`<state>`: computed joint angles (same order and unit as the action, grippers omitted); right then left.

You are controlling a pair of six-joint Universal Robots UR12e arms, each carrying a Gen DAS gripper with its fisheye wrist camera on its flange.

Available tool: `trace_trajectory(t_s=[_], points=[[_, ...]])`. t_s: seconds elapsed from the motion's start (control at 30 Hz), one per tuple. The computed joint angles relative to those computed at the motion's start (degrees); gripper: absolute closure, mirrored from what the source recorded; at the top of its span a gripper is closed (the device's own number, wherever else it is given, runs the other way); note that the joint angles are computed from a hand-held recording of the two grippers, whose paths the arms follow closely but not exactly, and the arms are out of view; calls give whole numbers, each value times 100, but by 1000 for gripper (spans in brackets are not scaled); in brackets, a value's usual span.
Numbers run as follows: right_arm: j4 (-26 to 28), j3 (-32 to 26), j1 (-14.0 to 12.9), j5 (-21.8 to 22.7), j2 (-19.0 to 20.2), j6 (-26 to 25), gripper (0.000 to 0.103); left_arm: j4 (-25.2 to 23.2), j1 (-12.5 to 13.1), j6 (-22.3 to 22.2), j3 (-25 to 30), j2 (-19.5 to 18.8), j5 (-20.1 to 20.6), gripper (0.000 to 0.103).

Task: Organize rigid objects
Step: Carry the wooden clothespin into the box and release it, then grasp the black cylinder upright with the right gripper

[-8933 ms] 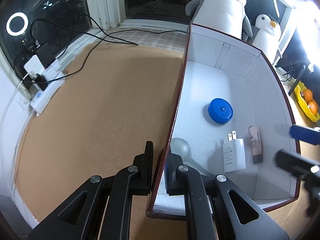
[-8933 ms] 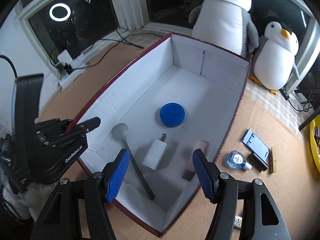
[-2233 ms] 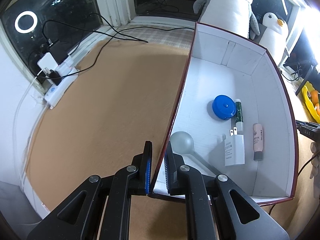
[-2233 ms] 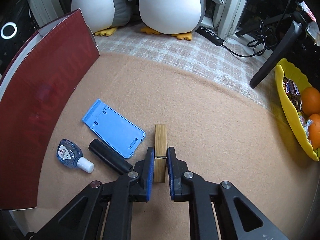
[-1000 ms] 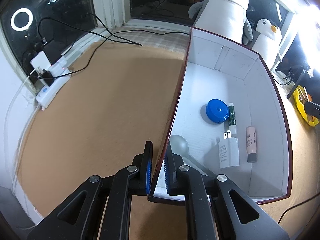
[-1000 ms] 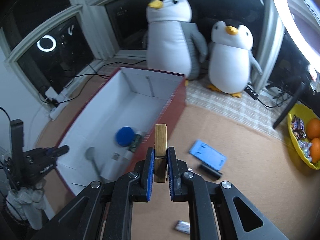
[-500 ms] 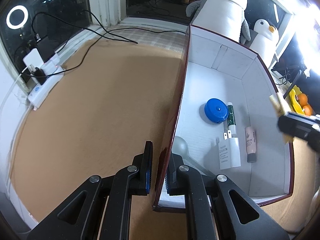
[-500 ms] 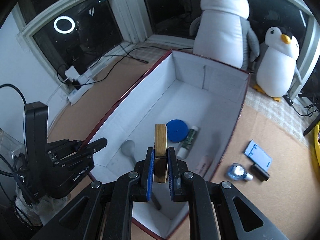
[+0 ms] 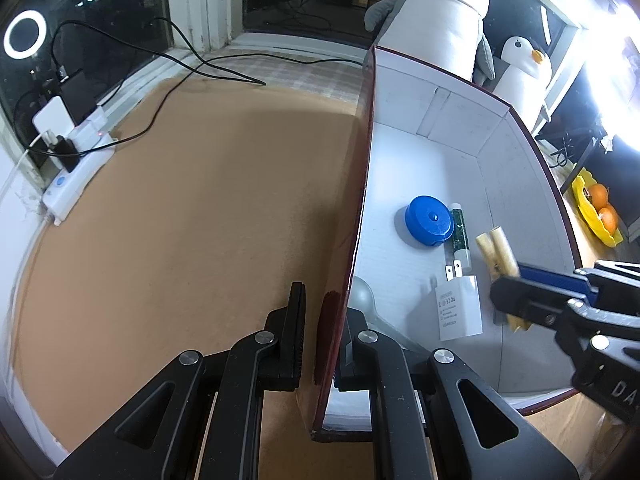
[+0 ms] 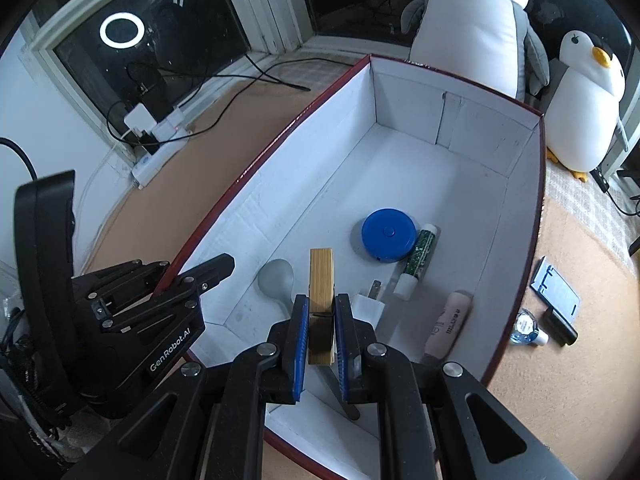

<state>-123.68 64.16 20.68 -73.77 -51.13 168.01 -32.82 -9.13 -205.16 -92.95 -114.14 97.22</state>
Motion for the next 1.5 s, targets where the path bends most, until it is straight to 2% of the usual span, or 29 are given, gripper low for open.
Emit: trace_trajectory(t_s=[0.2, 0.3, 0.47, 0.53, 0.93, 1.3, 1.5], points=[[114, -26, 13, -20, 19, -23, 91, -16, 18, 50, 17, -17, -51, 94], [48, 25, 20, -79, -15, -62, 83, -45, 18, 75, 40, -32, -49, 94], [-96, 117, -24, -9, -83, 58, 79, -69, 19, 79, 54, -41, -52, 94], [-174, 183, -61, 63, -135, 106, 74, -74, 23, 81, 53, -41, -57, 94], [-934, 823, -428, 333, -614, 624, 68, -230, 0, 123, 127, -69, 13, 94], [-1241, 1124, -794, 72, -749, 1124, 66, -421, -64, 203, 250, -109, 205, 94], [-1260, 1143, -912, -202, -681, 1100, 64, -611, -104, 192, 347, -148, 367, 94]])
